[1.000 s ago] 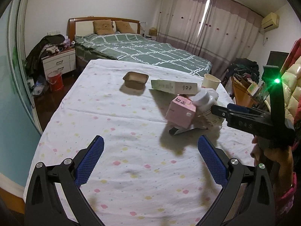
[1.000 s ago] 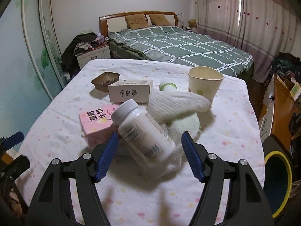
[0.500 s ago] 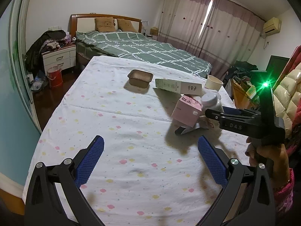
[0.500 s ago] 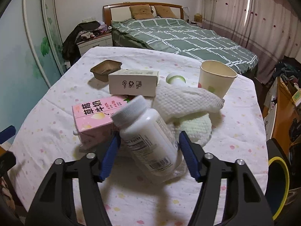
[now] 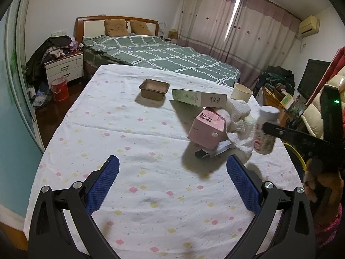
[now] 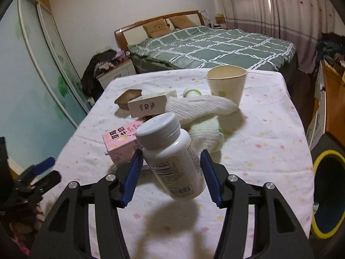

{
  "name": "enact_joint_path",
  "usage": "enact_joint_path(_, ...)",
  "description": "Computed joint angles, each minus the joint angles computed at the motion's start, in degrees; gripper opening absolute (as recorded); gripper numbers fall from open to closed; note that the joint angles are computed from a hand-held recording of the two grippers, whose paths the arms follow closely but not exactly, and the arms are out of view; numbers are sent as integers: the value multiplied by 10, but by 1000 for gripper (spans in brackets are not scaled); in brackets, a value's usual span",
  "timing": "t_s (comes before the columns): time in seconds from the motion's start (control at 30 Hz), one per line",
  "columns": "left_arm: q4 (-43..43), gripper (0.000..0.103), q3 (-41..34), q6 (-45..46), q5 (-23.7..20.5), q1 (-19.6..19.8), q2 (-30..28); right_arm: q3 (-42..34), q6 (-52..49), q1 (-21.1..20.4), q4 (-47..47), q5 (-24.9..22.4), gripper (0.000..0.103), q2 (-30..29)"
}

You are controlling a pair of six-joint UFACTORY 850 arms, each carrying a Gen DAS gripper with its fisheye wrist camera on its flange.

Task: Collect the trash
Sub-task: 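Carry the pill bottle into the bin and open the right tool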

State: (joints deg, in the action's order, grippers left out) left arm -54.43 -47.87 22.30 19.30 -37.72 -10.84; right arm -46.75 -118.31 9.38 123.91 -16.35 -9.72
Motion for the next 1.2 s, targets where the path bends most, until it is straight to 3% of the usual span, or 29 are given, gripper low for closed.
enact_joint_path(0.27,4,98,-29,13,-20,-7,-25,46,70,-54,-61,-39,53,50)
enact_joint_path(0.4,-14,98,-47,43,-26,-14,-39,72,59,-90,-42,-41,53,74)
enact_joint_path(0.6,-25,98,-71,66,-38,-22,-60,104,9,-180,38,-23,53,91)
enact_joint_path(0.83,-50,98,-102,105,-50,-27,-83,97,-94,-268,162,9,53,48)
enact_joint_path(0.9,-50,98,-109,106,-53,-27,-89,88,-150,-280,220,23,53,26)
enact_joint_path(1.0,-56,98,-121,117,-60,-24,-100,71,-163,-295,232,36,53,-8)
enact_joint_path(1.1,-76,98,-134,140,-68,-19,-112,49,-226,-291,300,61,54,-39)
enact_joint_path(1.2,-54,98,-143,118,-76,-12,-120,48,-231,-294,307,58,54,-49)
